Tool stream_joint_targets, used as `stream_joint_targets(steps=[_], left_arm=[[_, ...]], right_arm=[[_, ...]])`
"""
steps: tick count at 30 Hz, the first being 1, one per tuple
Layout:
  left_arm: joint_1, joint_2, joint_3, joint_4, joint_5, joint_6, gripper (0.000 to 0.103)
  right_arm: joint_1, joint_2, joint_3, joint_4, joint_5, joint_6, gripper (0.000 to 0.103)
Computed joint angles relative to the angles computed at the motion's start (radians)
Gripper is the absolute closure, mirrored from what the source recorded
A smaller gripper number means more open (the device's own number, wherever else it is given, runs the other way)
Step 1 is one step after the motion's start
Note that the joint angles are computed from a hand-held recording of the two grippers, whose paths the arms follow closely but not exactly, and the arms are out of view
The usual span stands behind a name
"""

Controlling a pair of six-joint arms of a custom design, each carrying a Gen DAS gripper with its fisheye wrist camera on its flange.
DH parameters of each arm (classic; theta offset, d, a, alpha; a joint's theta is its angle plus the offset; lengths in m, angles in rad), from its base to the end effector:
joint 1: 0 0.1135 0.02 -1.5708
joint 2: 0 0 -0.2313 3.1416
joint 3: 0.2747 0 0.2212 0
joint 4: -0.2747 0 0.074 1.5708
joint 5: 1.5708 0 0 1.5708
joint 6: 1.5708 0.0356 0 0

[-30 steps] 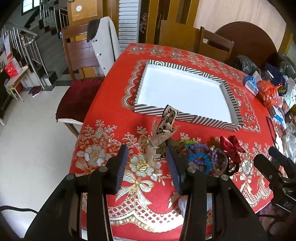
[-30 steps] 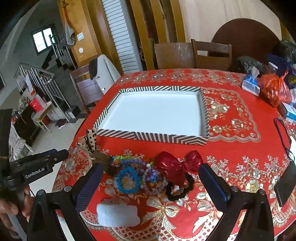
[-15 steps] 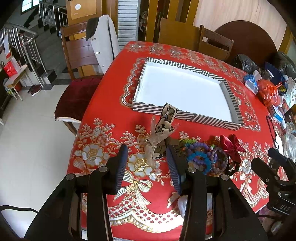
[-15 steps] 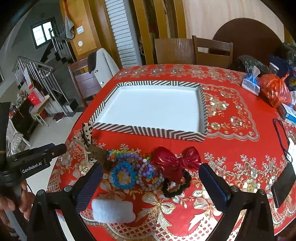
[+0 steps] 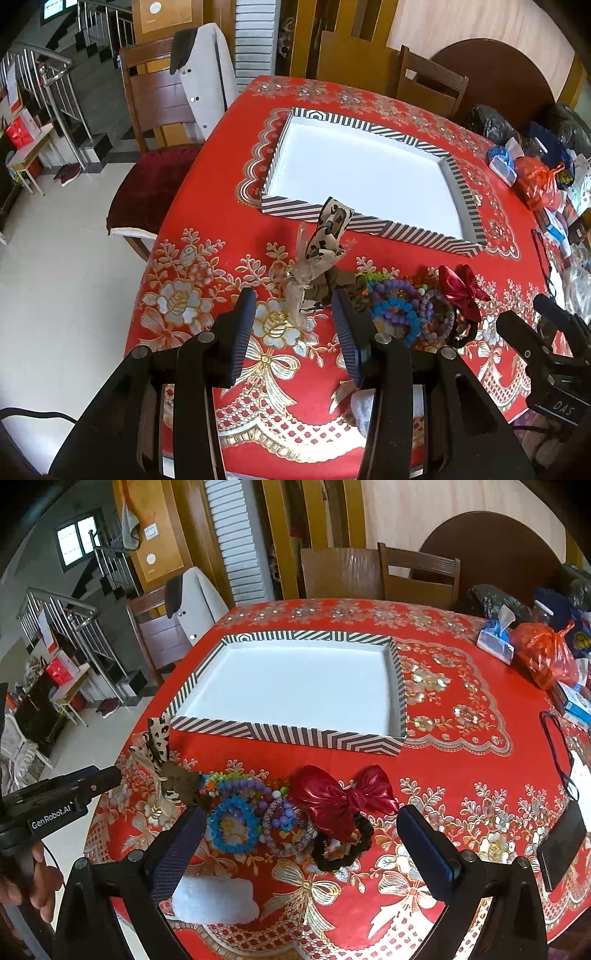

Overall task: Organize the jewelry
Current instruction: 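Move both tools toward the jewelry pile beside the striped tray, then grasp the tan ribbon bow with the left tool while the right tool grasps the red bow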

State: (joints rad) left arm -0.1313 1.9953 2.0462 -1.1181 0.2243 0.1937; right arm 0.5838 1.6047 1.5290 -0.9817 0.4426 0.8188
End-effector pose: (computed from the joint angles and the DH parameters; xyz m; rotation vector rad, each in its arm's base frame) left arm 0.3730 -0.0572 0.2998 0.4986 2.5723 -0.2738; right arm 0.2561 0.1509 0.2959 0.4349 2.4385 -0.0063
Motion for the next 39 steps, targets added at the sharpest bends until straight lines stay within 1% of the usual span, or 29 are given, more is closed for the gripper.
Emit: stream_joint_targets(steps=[4, 5, 10, 11, 13, 18, 21, 23, 25, 27, 30, 32, 34, 39], left_arm=[[0.004, 0.013, 0.018, -0.014, 0.006, -0.004, 0.061], [0.005, 0.014, 0.019, -0.015, 0.009, -0.004, 0.061], [0.010, 0.035, 0.054, -0.047, 0.018, -0.002, 0.060], [0.011, 0.038, 0.056, -0.050, 0.020, -0.003, 0.059], [0.013, 0.046, 0.067, -0.060, 0.032, -0.004, 0.055], [0.011, 0.045, 0.066, -0.062, 0.041, -0.009, 0.054], [0.013, 0.056, 0.081, -0.076, 0.048, -0.010, 0.054], [0.023, 0.066, 0.094, -0.090, 0.068, -0.003, 0.053], [0.037, 0.081, 0.112, -0.105, 0.098, 0.006, 0.045], [0.053, 0.107, 0.147, -0.131, 0.132, 0.010, 0.041], [0.069, 0.137, 0.182, -0.163, 0.159, 0.022, 0.040], [0.075, 0.154, 0.199, -0.177, 0.172, 0.034, 0.039], [0.081, 0.176, 0.218, -0.191, 0.185, 0.045, 0.034], [0.073, 0.202, 0.234, -0.197, 0.178, 0.041, 0.034]], right_arm=[[-0.004, 0.010, 0.013, -0.018, -0.006, 0.001, 0.000], [-0.009, 0.029, 0.052, -0.064, -0.024, 0.007, 0.000], [-0.019, 0.016, 0.021, -0.032, -0.018, 0.002, 0.000], [-0.019, 0.013, 0.012, -0.023, -0.015, 0.002, 0.000], [-0.021, 0.008, 0.002, -0.017, -0.015, 0.001, 0.000], [-0.032, 0.000, -0.008, -0.020, -0.027, -0.005, 0.000], [-0.047, -0.027, -0.041, -0.004, -0.042, 0.002, 0.000], [-0.062, -0.051, -0.070, 0.005, -0.058, 0.003, 0.000], [-0.083, -0.085, -0.111, 0.027, -0.086, 0.006, 0.000], [-0.104, -0.127, -0.163, 0.057, -0.115, 0.011, 0.000], [-0.123, -0.162, -0.207, 0.078, -0.150, -0.007, 0.000], [-0.123, -0.173, -0.224, 0.076, -0.142, -0.030, 0.000], [-0.128, -0.188, -0.243, 0.081, -0.148, -0.042, 0.000], [-0.153, -0.222, -0.305, 0.104, -0.172, -0.064, 0.000]])
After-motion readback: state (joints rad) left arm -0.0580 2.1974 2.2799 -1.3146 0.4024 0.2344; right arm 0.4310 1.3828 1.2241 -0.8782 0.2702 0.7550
